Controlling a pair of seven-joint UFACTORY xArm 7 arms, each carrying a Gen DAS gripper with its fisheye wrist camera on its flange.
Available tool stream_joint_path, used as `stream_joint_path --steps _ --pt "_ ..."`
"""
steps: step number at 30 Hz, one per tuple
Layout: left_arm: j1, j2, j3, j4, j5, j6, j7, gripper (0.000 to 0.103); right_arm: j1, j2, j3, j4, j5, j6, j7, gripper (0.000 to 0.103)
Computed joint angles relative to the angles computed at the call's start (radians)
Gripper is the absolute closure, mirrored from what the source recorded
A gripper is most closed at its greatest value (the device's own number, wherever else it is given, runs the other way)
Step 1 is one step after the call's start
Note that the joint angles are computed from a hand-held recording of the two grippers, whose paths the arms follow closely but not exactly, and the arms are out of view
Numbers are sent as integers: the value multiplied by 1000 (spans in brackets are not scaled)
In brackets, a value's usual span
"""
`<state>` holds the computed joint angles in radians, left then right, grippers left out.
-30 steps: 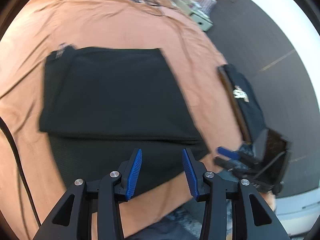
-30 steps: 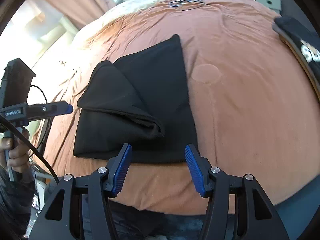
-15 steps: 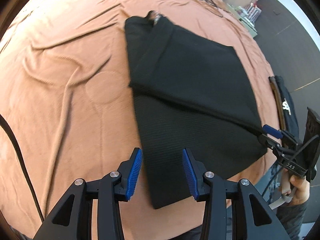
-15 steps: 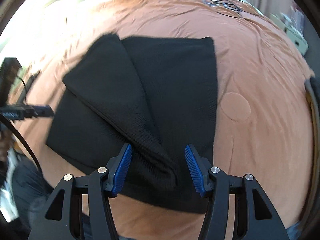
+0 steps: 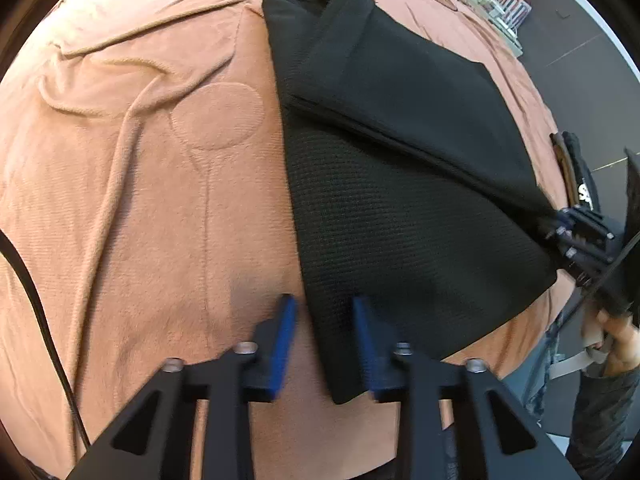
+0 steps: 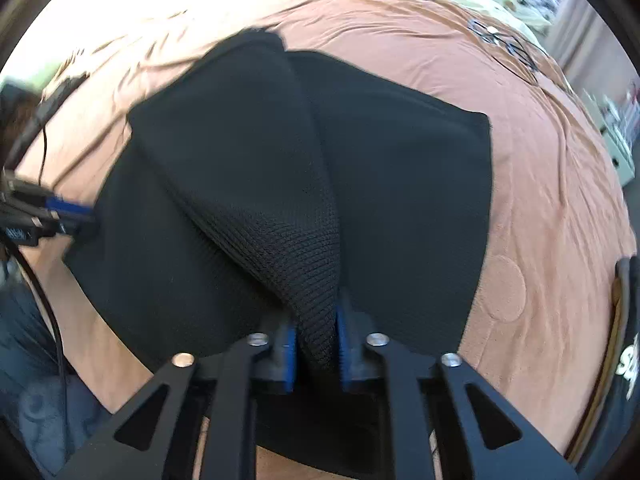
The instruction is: Fold small clothes
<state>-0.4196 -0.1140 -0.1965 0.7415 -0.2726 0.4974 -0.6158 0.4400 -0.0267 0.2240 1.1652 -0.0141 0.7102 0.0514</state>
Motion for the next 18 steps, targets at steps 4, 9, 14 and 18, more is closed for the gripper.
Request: stream_joint_path --steps 4,9,14,18 --pt "-3 -13 4 -13 -17 6 23 90 -25 -59 -46 -47 273 -17 -111 95" --pt "1 -29 2 -21 6 23 20 95 -48 -125 -75 -128 421 -20 -164 95" --pt "-1 -22 1 -5 16 43 28 95 -131 -130 -3 -170 243 -46 0 92" --pt "-5 -15 -1 6 8 38 36 95 -67 -143 -74 -178 324 -40 -50 84"
